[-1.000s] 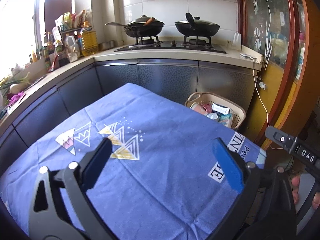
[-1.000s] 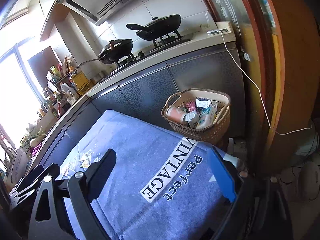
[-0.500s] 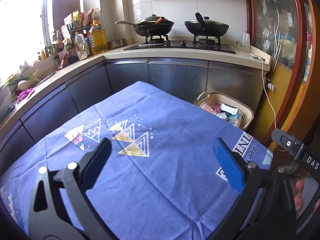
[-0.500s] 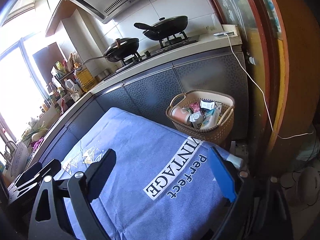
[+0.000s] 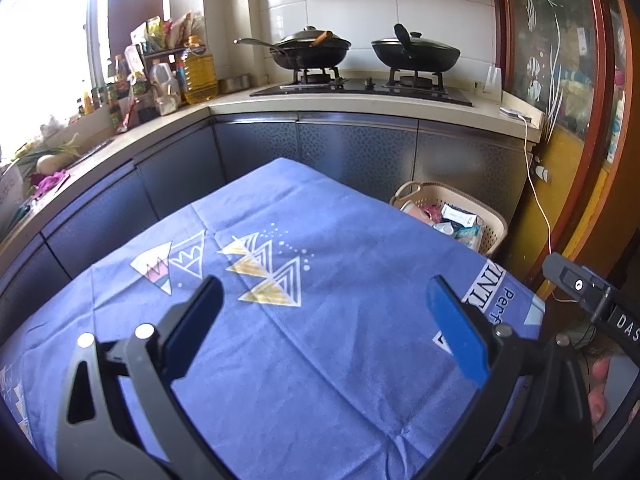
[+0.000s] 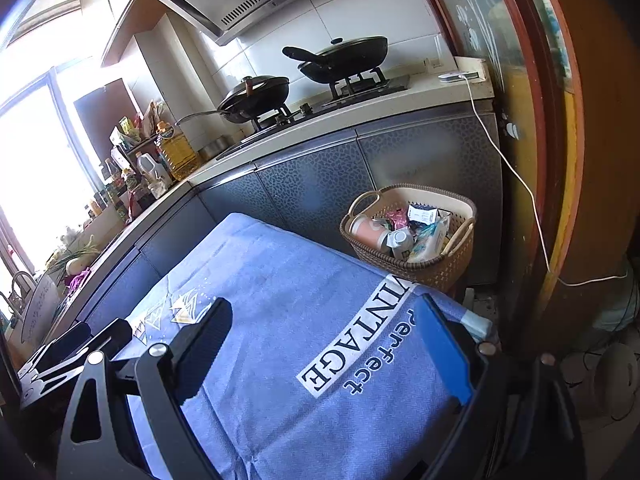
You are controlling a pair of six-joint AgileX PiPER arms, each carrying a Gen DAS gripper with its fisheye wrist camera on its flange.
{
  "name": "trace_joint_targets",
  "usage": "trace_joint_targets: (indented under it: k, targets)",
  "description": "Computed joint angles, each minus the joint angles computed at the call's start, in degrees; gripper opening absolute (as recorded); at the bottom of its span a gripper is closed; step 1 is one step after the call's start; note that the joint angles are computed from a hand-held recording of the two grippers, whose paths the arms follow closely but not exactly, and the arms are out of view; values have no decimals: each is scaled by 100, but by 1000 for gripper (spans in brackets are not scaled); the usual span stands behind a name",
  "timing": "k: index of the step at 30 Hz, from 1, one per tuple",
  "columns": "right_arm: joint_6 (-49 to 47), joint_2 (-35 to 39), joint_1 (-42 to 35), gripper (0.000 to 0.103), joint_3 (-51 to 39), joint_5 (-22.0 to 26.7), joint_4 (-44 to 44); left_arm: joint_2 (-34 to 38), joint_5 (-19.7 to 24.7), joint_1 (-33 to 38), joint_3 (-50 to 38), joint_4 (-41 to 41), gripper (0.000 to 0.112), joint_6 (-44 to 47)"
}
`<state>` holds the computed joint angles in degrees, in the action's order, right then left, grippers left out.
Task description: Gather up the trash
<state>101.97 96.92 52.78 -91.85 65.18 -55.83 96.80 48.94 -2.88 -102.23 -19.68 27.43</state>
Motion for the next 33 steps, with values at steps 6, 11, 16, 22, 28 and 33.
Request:
trace_joint_targets:
  k: [6, 11, 16, 22, 28, 33]
  targets:
    - [-100, 37, -13, 91, -77, -27, 46, -15, -21, 66, 48, -58, 97, 40]
    - [-147, 73, -12, 91, -145, -9, 63, -24, -32, 109, 79, -113, 97, 91]
    - [-164, 103, 3, 91, -186, 15, 57, -38, -41, 126, 105, -156, 97, 134]
    - [-216, 151, 24, 91, -274, 78, 27, -156, -104, 152, 212, -333, 97, 234]
    - [-257, 148, 34, 91, -337, 139, -34, -285, -233, 138, 332, -601, 97, 437]
    - [-204, 106, 52, 91, -297, 159, -57, -344, -312, 100, 422, -696, 97, 485]
